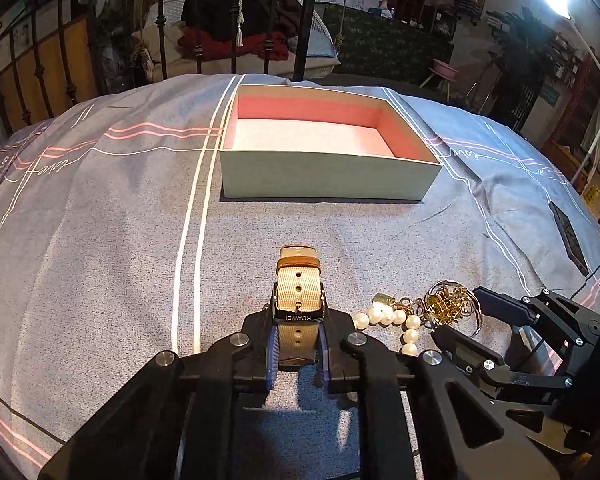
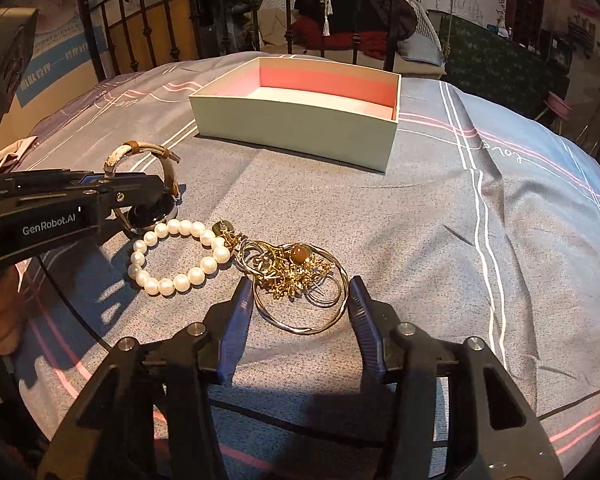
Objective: Organize jewelry
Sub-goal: 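Grasp the brown-strap watch with the left gripper while the right grasps the thin gold bangle, then carry the watch in the left gripper and bangle in the right into the box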
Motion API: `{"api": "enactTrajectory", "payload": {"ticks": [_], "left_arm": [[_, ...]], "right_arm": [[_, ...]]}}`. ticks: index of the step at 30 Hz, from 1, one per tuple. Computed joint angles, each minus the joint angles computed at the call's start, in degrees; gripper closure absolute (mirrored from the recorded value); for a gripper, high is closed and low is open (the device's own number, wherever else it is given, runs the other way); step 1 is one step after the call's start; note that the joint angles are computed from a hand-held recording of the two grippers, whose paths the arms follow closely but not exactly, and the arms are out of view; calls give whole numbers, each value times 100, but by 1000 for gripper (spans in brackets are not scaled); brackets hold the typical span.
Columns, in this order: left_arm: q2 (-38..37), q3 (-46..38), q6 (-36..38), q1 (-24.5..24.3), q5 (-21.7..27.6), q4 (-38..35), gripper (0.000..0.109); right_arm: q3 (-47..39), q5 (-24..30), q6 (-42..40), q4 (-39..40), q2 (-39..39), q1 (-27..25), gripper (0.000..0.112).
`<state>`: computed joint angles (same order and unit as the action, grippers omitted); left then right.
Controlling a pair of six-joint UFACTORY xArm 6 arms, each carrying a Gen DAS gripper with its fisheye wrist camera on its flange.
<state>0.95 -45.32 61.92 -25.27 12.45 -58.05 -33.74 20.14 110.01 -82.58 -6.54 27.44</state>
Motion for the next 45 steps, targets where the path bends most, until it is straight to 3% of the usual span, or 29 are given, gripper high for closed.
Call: {"api": "enactTrajectory", "payload": {"ticks": [15, 25, 29, 39, 45], "left_arm": [[-157, -222, 295, -25, 95, -281, 94], [301, -1185, -57, -53, 214, -71, 94], [883, -2008, -843, 3, 419, 635, 94], [2710, -4530, -3301, 218, 2028, 2858, 94], [3237, -5122, -3763, 196, 2438, 3494, 94]], "right_arm": [[-129, 397, 10, -373, -499, 44, 62], [-901, 5, -109, -835, -191, -628, 62], [-1501, -233, -486, -615, 287, -1016, 62], [-2549, -668, -2979, 1746, 1615, -1502, 62], [-2613, -897, -3448, 2212, 1954, -1604, 62]]}}
